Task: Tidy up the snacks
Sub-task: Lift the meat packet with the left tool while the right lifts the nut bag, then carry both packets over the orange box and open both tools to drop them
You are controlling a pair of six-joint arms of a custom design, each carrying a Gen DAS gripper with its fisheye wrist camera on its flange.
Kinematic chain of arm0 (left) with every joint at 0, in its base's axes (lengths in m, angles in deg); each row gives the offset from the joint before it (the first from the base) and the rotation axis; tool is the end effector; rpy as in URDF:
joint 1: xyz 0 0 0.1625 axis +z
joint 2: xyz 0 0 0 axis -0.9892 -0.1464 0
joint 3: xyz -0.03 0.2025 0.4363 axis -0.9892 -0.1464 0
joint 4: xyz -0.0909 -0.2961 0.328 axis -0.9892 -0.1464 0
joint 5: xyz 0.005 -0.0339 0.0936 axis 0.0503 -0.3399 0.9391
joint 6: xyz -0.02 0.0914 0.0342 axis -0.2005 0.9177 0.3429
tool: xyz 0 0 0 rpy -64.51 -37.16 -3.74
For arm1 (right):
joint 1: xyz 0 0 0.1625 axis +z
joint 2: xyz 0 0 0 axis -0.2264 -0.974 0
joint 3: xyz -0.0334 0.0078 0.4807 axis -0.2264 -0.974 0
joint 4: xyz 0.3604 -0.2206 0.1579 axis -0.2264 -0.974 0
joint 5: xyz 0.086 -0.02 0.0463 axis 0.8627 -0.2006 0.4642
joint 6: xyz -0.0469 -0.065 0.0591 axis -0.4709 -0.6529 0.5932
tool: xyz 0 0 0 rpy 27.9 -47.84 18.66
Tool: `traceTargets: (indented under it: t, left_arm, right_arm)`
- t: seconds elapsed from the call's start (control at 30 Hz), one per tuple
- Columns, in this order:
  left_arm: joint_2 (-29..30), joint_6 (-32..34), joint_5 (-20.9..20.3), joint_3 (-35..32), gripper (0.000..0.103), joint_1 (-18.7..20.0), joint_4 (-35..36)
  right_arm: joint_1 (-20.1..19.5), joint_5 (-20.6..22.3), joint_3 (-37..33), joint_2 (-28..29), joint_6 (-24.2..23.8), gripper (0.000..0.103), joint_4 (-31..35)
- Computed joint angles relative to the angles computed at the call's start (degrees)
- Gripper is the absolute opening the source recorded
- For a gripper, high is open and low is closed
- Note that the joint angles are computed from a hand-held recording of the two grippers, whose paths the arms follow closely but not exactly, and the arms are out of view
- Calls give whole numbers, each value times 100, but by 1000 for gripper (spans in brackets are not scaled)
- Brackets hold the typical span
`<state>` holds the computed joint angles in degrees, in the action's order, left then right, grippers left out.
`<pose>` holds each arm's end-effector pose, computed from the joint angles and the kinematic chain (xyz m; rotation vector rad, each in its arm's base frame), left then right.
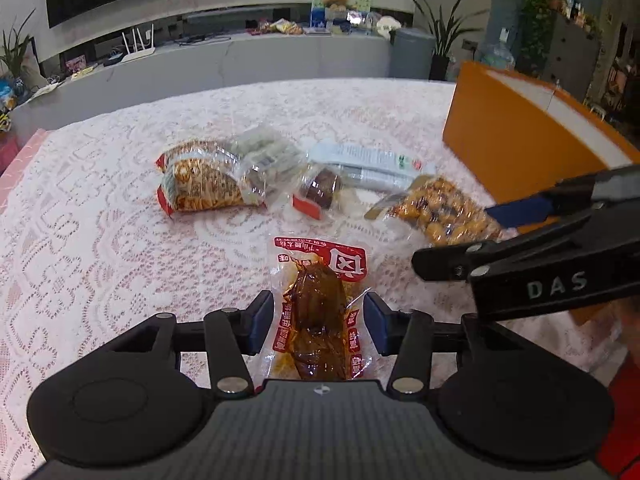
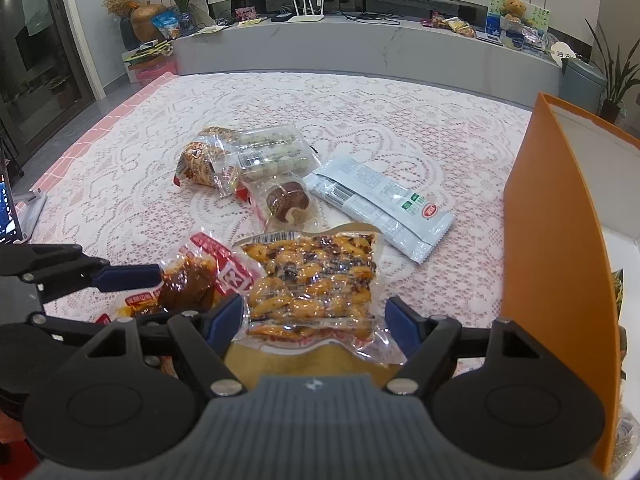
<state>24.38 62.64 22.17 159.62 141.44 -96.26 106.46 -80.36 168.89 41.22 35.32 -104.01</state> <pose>-0.2232 -0.7364 0.0837 1.1025 2.4241 -0.5579 0.1233 -0.7339 0.1776 0.2467 -2.3297 0.8642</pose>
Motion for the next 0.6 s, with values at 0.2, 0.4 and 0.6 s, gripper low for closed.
traceTargets:
  t: [0.2, 0.4, 0.6]
  left_arm:
    - [-137, -409, -304, -39, 56, 44, 54]
    - [-292, -704, -597, -38, 56, -25, 38]
    - [-348, -860, -924, -122, 56, -268, 112]
  right_arm:
    - [-1, 136, 95, -149, 83, 76, -108]
    - [102, 317, 293, -442, -15, 76, -451]
    - [165, 127, 500, -842, -40, 76, -460]
